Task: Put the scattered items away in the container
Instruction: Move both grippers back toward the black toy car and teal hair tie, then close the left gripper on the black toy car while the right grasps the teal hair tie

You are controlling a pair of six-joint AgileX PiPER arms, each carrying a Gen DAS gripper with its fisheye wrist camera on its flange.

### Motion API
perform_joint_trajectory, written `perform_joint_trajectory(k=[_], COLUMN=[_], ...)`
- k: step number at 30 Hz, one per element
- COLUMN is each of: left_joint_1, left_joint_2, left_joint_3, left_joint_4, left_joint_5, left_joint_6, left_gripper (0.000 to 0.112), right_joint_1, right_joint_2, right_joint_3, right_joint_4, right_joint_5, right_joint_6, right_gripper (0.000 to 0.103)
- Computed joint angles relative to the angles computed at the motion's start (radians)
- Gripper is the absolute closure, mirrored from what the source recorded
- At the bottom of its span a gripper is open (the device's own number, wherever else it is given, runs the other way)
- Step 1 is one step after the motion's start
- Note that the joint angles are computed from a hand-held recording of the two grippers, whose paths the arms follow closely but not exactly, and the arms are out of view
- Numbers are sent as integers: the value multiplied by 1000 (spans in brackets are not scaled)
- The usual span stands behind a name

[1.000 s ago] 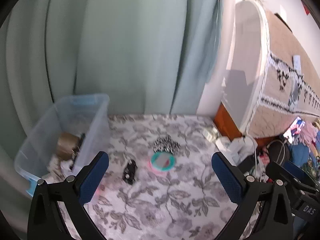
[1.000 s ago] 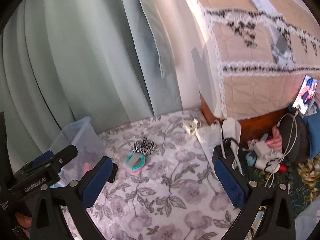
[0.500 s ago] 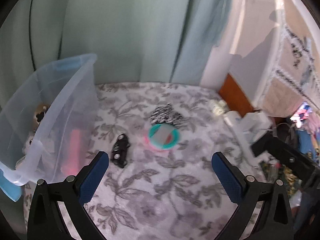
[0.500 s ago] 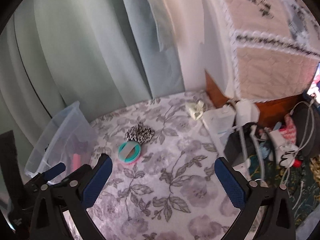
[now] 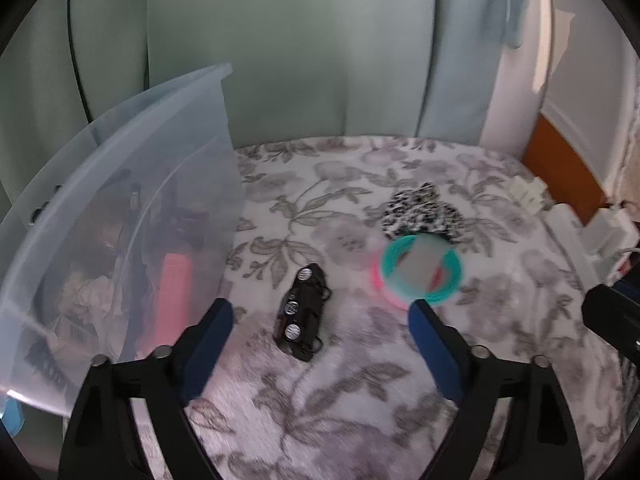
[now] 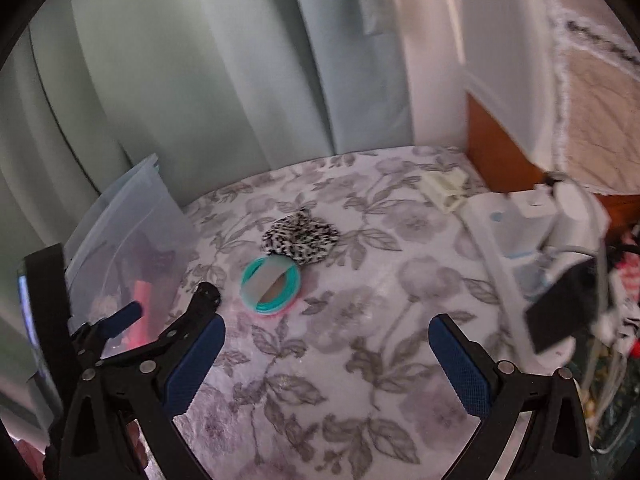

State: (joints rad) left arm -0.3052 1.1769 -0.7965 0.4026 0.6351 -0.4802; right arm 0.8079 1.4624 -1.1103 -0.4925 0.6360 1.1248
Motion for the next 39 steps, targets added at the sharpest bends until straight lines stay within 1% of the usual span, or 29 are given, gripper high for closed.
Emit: perform_joint_trajectory(k=[1,3,5,6,7,9,11,14,17,18,19,21,23,25,26,27,31,33,35,37,39], left_joint_1=[10,34,60,74,87,96,97,120,140,147,153,172,192,200,202,205,203,208,211,224,225], left_joint_2=[17,45,72,89,103,119,131,144,158,159,162,171,178,184,185,187,191,196,202,214,215], left_joint_3=[0,-1,-4,-10,-16,-18,-17,-19,-20,-18,-16,-20,-21,-19,-15,-11,2,8,9,12,16], left_joint_4=[4,-10,-39,-60,-83,-89,-73,-105,-132,-139,-141,-179,-223,-234,-245,-255,-264,-299,-315,-355,-365], left_joint_5=[-11,-29,-44,-48,-53,-71,-87,-109,-124,-132,-137,-143,-149,-154,-159,-165,-190,-201,-207,-216,-223], left_joint_6=[-3,8,30,43,56,57,46,75,101,108,111,150,187,195,204,214,237,272,295,334,343], left_gripper=[30,31,31,31,31,32,33,39,39,41,44,54,59,65,70,72,72,72,72,71,71], right_joint_1=[-6,-22,-28,-34,-38,-47,-52,-64,-71,-74,-77,-88,-97,-101,-105,-110,-117,-116,-110,-102,-96], right_joint_2=[15,50,80,96,111,146,179,219,256,269,279,305,329,352,363,372,405,428,449,472,489], right_joint_3=[-7,-23,-34,-39,-44,-58,-75,-95,-123,-134,-143,-170,-196,-218,-228,-233,-256,-279,-303,-333,-356], right_joint_4=[15,69,94,115,131,171,202,259,296,313,327,369,411,424,447,472,507,516,503,465,428], right_joint_5=[-13,-44,-66,-82,-97,-118,-131,-157,-172,-178,-181,-184,-184,-181,-181,-184,-186,-183,-176,-163,-152], right_joint_6=[-24,-90,-114,-134,-147,-184,-214,-270,-310,-329,-345,-390,-436,-459,-482,-504,-532,-548,-546,-522,-501], right_gripper=[4,6,7,10,15,18,19,23,24,24,26,27,27,28,29,30,30,30,30,30,30])
